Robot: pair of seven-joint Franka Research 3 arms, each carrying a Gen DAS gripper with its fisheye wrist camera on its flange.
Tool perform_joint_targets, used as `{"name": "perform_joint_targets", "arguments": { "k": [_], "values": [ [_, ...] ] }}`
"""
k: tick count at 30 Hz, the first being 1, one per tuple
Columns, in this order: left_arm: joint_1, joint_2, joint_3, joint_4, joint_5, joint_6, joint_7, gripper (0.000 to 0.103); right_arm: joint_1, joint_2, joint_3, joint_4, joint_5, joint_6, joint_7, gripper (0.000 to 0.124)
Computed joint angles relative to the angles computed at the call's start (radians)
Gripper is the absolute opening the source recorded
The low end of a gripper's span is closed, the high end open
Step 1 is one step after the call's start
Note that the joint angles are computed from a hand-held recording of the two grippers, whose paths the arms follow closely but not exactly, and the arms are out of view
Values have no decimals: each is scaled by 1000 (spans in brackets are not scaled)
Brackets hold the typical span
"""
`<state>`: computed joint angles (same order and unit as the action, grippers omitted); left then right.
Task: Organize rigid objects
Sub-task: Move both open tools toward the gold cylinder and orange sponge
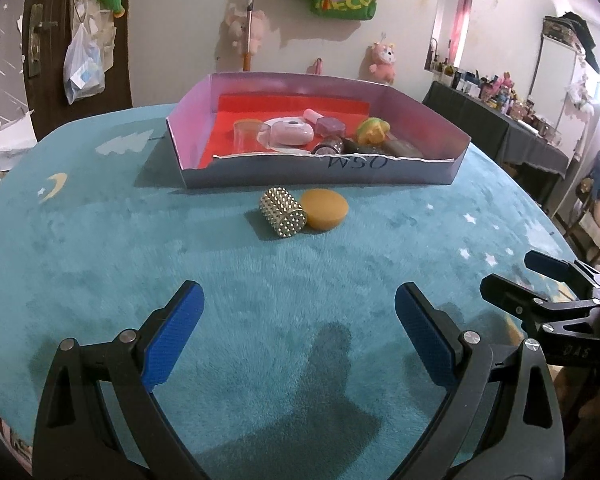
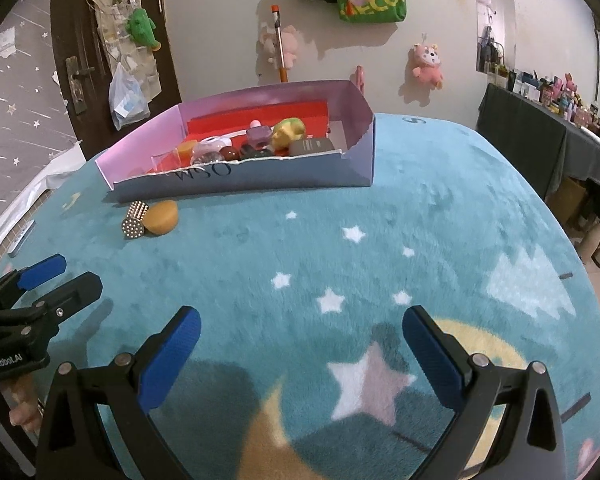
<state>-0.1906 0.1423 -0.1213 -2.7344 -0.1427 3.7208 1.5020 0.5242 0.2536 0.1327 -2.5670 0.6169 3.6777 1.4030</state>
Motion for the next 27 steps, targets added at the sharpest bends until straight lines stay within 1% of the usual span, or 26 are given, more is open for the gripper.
{"name": "perform_joint_targets", "arguments": {
  "k": [9, 21, 24, 27],
  "values": [
    [-13, 17, 6, 14, -25, -15, 19, 98, 4, 2, -4, 7, 9, -17, -15, 103],
    [-11, 20, 10, 18, -9, -24, 12, 98, 7, 5, -5, 10, 13, -22, -21, 103],
    [-14, 17, 14, 24, -18, -39, 20, 98, -2, 3, -3, 11, -5, -31, -13, 103],
    [-1, 6, 13, 39, 7, -71, 1, 98, -19, -4, -1, 13, -39, -49, 4, 103]
  ]
}}
